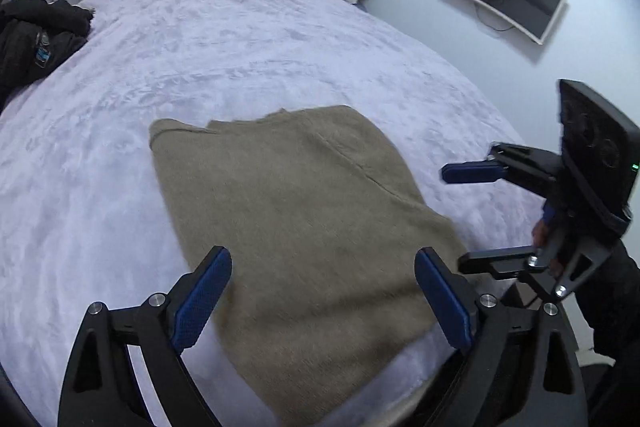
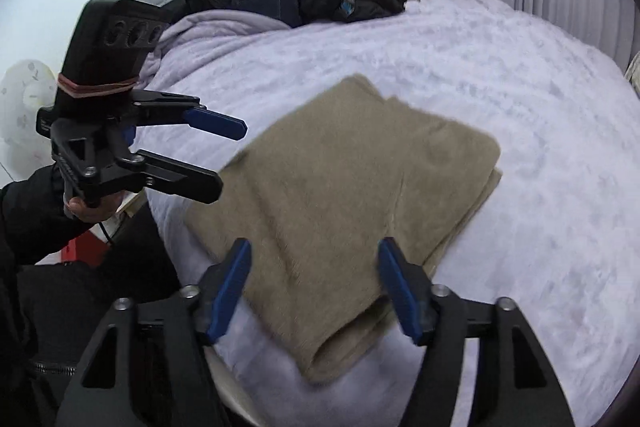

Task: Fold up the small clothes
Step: 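Press the open right gripper over the folded sweater to flatten it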

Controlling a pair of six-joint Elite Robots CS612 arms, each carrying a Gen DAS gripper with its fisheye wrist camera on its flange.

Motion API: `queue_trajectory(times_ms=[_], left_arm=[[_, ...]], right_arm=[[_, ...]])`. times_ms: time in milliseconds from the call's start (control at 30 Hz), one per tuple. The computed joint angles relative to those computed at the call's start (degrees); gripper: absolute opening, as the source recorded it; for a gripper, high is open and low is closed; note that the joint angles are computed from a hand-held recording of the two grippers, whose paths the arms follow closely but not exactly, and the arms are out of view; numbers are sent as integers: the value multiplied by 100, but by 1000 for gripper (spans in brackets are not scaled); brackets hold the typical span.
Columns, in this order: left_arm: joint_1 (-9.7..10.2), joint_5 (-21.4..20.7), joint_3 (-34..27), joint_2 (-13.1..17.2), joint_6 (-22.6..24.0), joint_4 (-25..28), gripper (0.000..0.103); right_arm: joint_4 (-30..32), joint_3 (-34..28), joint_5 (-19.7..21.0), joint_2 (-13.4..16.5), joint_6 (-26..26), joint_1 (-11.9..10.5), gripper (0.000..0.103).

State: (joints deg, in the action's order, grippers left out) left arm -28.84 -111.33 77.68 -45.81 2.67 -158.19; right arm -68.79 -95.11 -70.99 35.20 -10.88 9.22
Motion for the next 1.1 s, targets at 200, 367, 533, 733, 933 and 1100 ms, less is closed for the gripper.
queue_trajectory(times_ms=[200, 367, 533, 733, 933, 1100], left_arm=[[-107, 822, -1039, 626, -248, 1358, 94], [-188, 1245, -1177, 664, -267, 1411, 94], [-215, 1511, -1270, 676, -176, 1224, 94], [-207, 1824, -2030, 1132, -906, 2116, 94], [-257, 2062, -1607, 920, -939, 1856, 94], [-285, 2017, -958, 571, -1075, 1496, 94]], right_arm=[[-122, 873, -401, -313, -47, -24, 82], [-130, 1309, -768, -402, 14, -42, 82], [-331, 1044, -413, -361, -124, -67, 82], [-370, 1772, -1120, -643, -128, 97, 82], [-295, 1726, -1339, -618, -75, 178, 83], [-87, 1115, -1419, -361, -101, 214, 83]])
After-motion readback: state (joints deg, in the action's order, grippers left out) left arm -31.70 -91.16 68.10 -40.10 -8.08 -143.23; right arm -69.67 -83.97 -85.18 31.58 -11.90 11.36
